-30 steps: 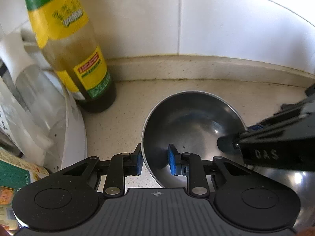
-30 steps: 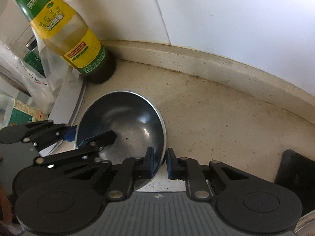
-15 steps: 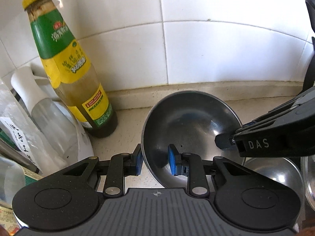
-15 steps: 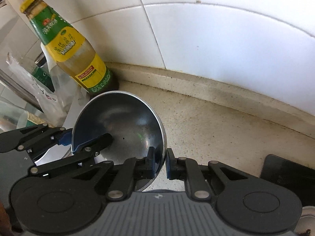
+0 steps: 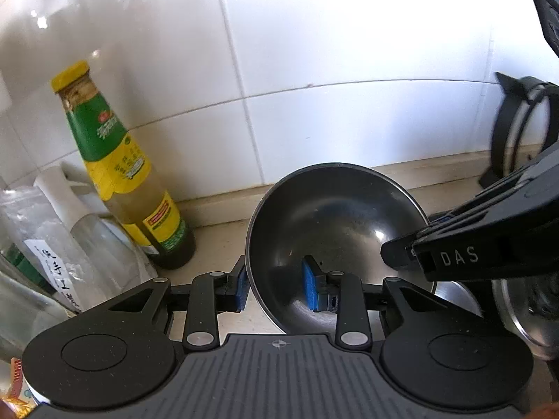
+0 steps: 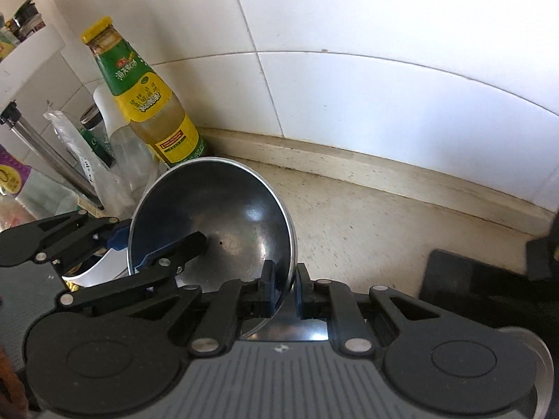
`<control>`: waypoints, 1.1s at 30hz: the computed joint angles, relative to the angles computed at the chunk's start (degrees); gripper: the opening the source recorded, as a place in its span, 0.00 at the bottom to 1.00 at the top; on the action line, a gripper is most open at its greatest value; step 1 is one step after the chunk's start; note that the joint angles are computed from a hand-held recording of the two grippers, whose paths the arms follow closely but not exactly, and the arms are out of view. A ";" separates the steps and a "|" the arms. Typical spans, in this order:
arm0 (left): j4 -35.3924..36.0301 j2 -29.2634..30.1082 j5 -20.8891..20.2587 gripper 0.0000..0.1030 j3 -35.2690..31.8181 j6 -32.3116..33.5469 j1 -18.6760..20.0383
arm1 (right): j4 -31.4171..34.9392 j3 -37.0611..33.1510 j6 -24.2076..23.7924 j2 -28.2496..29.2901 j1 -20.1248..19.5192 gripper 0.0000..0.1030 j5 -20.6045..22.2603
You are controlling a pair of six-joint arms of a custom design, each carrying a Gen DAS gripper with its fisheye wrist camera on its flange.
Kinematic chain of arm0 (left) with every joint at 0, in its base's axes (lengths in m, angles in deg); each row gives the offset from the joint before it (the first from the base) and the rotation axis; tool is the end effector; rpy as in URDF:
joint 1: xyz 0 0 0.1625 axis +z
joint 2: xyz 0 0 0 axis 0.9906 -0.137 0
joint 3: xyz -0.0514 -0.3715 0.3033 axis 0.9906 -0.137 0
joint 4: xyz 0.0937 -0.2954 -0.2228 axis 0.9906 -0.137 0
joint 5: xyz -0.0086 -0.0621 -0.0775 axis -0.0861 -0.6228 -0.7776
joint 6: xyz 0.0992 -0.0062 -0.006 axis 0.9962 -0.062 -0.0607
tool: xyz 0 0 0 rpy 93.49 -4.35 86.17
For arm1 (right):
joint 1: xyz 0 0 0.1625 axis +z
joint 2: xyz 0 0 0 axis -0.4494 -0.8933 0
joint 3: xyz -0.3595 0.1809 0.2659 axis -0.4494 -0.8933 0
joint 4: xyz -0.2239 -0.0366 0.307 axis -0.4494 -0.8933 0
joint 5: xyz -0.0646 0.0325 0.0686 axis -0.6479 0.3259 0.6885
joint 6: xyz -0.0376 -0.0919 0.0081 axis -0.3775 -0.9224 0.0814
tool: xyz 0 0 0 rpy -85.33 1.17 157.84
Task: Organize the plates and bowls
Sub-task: 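Lift the steel bowl with the right gripper and carry it toward the stove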
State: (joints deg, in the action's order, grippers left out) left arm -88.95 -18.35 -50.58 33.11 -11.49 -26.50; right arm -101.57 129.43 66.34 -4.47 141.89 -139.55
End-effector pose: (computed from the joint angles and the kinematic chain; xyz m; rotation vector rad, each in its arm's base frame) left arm -0.1820 -0.6005 0.2449 1.2378 2.1910 -0.5322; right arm 0.3337 -0.5564 0.0986 -0.0872 -2.4744 0.7870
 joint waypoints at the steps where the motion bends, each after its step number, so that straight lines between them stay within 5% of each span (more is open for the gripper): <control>1: 0.02 -0.37 -0.28 0.37 0.42 0.14 -0.22 | -0.03 0.66 0.63 -0.41 0.32 0.32 -0.37; 12: 0.14 -4.32 -2.77 0.40 5.95 2.11 -2.21 | 1.64 4.80 7.91 -1.92 3.07 0.32 -3.93; 21: 7.02 -3.85 -2.37 0.39 5.91 0.37 -1.44 | 6.54 6.54 13.73 -1.70 2.65 0.32 -3.34; 33: 8.50 -2.05 -0.55 0.36 5.14 0.44 -0.95 | 6.14 6.45 14.23 -1.20 1.58 0.32 -3.98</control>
State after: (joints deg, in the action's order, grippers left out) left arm -80.45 -20.40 -51.14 38.24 -11.05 -27.45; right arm -95.43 135.88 80.57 -5.67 143.47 -143.53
